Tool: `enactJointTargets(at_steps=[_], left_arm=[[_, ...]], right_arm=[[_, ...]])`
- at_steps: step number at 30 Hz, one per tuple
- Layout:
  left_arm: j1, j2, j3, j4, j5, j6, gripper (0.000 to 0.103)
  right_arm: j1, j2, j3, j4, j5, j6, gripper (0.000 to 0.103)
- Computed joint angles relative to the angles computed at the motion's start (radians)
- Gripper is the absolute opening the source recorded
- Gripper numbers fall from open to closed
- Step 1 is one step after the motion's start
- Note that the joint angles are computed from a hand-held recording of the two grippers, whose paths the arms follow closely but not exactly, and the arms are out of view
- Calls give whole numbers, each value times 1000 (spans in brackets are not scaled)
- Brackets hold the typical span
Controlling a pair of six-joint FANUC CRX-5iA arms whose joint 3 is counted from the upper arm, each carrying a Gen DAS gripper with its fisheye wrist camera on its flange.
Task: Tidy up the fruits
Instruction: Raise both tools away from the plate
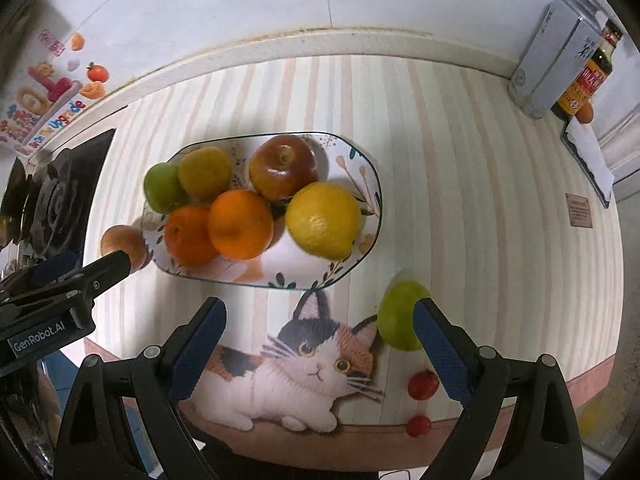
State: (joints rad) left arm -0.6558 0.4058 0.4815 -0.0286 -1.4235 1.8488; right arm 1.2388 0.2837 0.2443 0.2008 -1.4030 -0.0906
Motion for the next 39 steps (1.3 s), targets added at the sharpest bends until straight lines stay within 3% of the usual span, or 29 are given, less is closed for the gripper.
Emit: enactJointTargets(at_steps=[14, 29, 34, 39], left_arm=[[-34, -198, -143, -32, 57, 17, 96], [-64, -312, -147, -17, 47, 7, 96], [-53, -314, -154, -8, 55, 9, 96], [-40, -292, -143, -54, 55, 20, 98]], right_arm=[[134, -42, 35, 96, -93, -122, 96], [242, -40, 136, 214, -181, -180, 96], [243, -72, 86, 218, -168, -229, 96], [214, -150, -52, 179, -124, -318, 97]])
